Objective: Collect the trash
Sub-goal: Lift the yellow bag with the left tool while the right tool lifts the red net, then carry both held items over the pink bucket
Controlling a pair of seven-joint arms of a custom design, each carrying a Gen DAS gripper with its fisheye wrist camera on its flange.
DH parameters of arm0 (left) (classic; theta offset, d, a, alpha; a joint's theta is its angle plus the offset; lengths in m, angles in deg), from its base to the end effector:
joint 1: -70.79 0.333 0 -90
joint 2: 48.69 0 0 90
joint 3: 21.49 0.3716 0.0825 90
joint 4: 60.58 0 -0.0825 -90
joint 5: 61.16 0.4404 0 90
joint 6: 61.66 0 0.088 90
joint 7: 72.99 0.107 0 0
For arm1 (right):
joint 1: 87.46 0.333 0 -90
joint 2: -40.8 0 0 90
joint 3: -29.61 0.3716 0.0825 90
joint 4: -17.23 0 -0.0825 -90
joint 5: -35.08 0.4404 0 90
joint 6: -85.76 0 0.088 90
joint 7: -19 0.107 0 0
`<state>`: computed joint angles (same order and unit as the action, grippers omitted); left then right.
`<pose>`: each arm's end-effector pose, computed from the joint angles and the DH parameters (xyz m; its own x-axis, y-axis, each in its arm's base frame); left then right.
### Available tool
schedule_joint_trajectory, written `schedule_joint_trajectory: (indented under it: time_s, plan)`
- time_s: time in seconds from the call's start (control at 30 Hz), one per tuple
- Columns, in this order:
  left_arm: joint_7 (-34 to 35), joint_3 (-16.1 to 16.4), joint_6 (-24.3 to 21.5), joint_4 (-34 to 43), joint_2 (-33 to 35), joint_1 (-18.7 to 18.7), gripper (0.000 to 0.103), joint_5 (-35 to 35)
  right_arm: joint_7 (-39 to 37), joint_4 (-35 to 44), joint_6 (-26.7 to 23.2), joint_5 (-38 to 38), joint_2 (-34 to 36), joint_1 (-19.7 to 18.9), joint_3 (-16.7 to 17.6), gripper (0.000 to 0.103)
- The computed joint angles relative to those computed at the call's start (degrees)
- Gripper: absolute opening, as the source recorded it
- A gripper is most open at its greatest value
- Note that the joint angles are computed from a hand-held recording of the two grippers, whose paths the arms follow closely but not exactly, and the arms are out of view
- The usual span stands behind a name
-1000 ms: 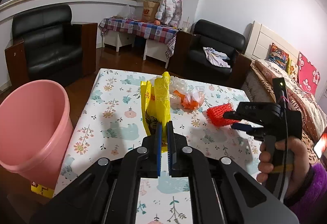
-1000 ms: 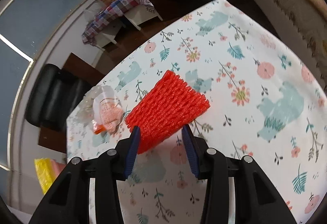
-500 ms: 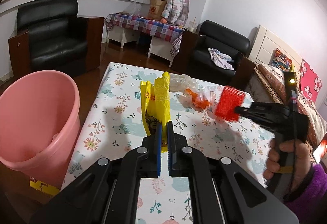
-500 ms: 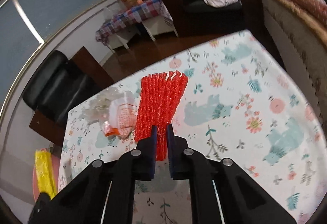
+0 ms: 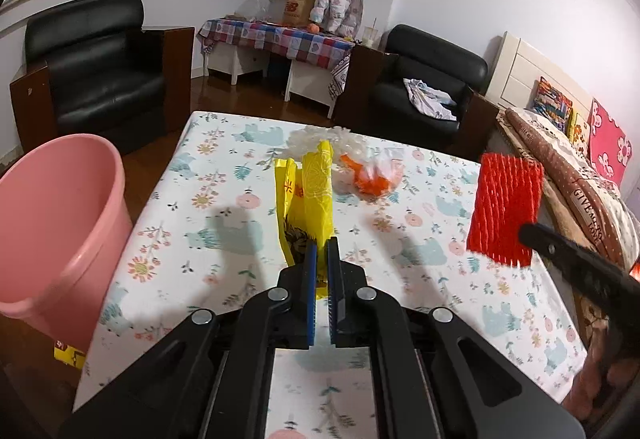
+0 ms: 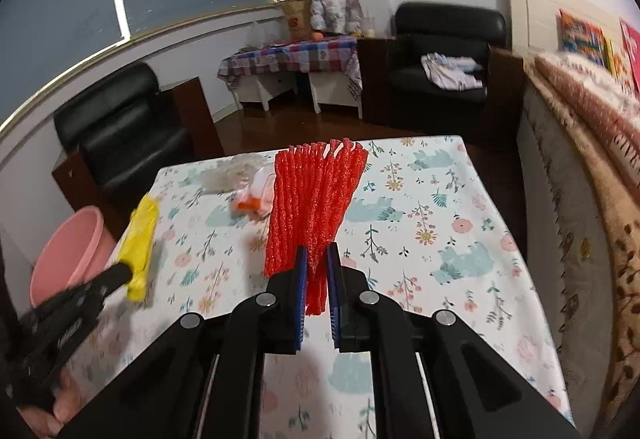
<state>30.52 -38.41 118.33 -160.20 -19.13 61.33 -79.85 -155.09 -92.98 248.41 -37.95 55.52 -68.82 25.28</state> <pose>0.7298 -0.2860 0.4081 -0.3503 -0.9120 0.2133 -0.6433 0.0688 -0.7625 0.6615 0.2238 0.4254 -0.2239 -0.9670 -0.1215 -0.5789 0.2323 -0.7816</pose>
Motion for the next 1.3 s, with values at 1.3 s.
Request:
schedule_joint_trajectory:
  time_s: [1.3]
  plan:
    - [-2.5, 3.0, 16.8, -12.4, -7.9, -5.8, 0.004, 4.1, 0.6, -9.8, -16.2, -7.7, -13.3, 0.8, 9.5, 0.009]
